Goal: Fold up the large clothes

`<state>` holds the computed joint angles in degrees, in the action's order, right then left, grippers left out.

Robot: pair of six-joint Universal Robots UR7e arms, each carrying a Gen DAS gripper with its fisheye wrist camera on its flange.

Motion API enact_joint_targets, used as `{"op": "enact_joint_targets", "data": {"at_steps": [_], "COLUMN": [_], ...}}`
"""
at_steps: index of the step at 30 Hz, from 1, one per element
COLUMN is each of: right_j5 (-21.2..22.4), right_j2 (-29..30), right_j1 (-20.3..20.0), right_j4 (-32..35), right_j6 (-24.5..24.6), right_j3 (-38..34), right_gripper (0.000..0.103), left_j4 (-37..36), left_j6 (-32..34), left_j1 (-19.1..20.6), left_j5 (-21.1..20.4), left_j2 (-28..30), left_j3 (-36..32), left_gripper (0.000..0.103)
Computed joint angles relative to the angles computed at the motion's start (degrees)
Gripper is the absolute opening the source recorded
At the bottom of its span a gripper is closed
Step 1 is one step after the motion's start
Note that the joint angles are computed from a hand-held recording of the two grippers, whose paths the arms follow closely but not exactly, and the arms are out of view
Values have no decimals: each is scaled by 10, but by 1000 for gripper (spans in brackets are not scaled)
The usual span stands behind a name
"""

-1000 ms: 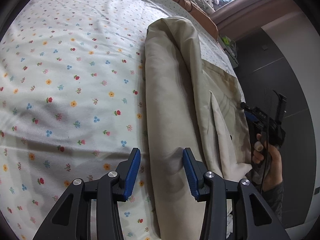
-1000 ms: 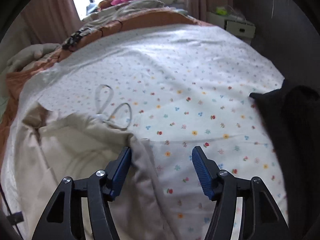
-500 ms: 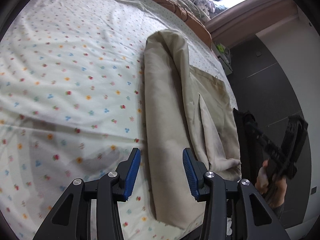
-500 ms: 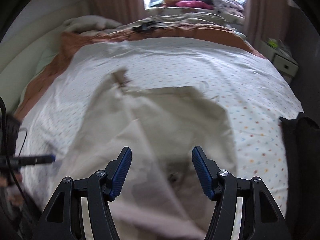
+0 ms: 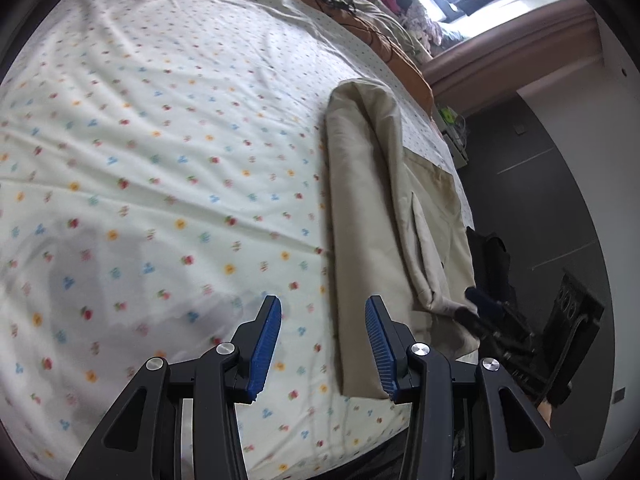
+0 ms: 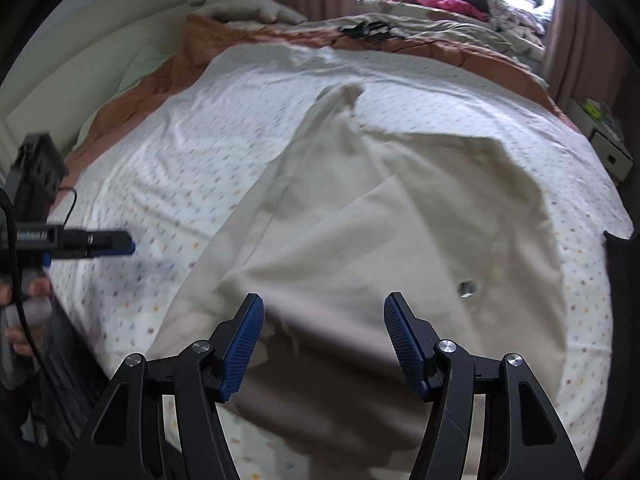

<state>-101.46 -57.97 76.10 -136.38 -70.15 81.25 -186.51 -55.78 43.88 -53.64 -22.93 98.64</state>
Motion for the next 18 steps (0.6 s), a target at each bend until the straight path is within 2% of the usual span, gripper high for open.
{"op": "enact_joint_targets", "data": {"at_steps": [3, 5, 8, 9, 11, 14, 18], "right_j5": [-21, -46, -63, -60, -56, -32, -8], "right_j2": [-6, 0, 14, 16, 23, 24, 35], "right_j1": [2, 4, 5, 5, 9, 16, 24], "right_j4": [-35, -87, -131, -132, -111, -114, -112], "right_j6": [-22, -52, -71, -67, -39, -13, 9], "right_j3": [35, 59, 68, 64, 42, 21, -21], "right_gripper": [62, 63, 63, 38, 11, 6, 5], "left_j4": [-14, -19, -27, -29, -33, -33, -26], "left_j6": [-8, -11, -19, -21, -24, -29, -18], "left_j1": [-2, -4, -9, -10, -11, -7, 2], "left_j5": [3, 6, 17, 20, 27, 30, 25], "left_j2": [-6, -10, -20, -24, -29, -34, -32], "left_j3": [16, 24, 43, 50, 59, 62, 48], "left_gripper": [45, 45, 45, 45, 45, 45, 45]}}
